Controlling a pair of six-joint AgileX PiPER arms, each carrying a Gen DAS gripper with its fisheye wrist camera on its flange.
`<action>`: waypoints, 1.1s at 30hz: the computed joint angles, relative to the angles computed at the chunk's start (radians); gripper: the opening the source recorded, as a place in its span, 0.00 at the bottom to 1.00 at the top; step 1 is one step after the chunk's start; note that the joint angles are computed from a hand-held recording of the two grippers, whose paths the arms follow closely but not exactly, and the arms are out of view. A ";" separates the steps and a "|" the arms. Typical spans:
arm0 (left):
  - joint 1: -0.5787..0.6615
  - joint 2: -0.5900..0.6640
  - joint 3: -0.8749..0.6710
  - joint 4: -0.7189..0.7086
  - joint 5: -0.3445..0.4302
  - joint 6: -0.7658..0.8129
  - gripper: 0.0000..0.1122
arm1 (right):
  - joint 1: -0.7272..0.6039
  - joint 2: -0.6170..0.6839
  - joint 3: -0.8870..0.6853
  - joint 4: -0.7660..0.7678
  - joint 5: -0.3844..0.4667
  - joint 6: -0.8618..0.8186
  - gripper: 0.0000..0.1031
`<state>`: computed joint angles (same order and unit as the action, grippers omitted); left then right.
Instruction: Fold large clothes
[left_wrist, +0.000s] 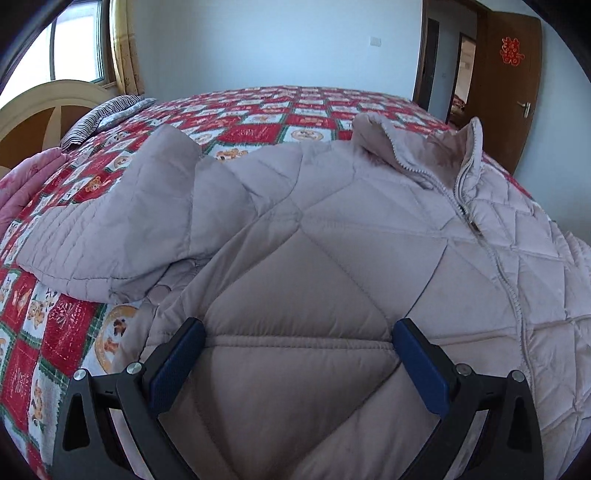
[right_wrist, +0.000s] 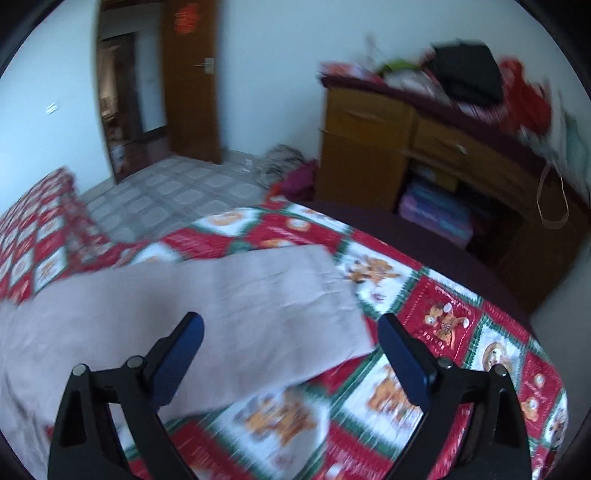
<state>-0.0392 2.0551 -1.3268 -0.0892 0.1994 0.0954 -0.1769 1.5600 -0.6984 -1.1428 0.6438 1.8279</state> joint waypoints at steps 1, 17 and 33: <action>-0.004 0.006 -0.009 0.041 0.010 -0.040 0.91 | -0.037 0.029 -0.013 0.035 -0.025 -0.049 0.92; -0.013 0.017 -0.018 0.144 0.015 -0.135 0.91 | -0.045 0.058 -0.011 0.002 -0.113 -0.099 0.13; -0.005 -0.046 0.087 0.373 -0.076 -0.387 0.91 | 0.762 0.027 -0.544 0.122 0.324 -0.445 0.12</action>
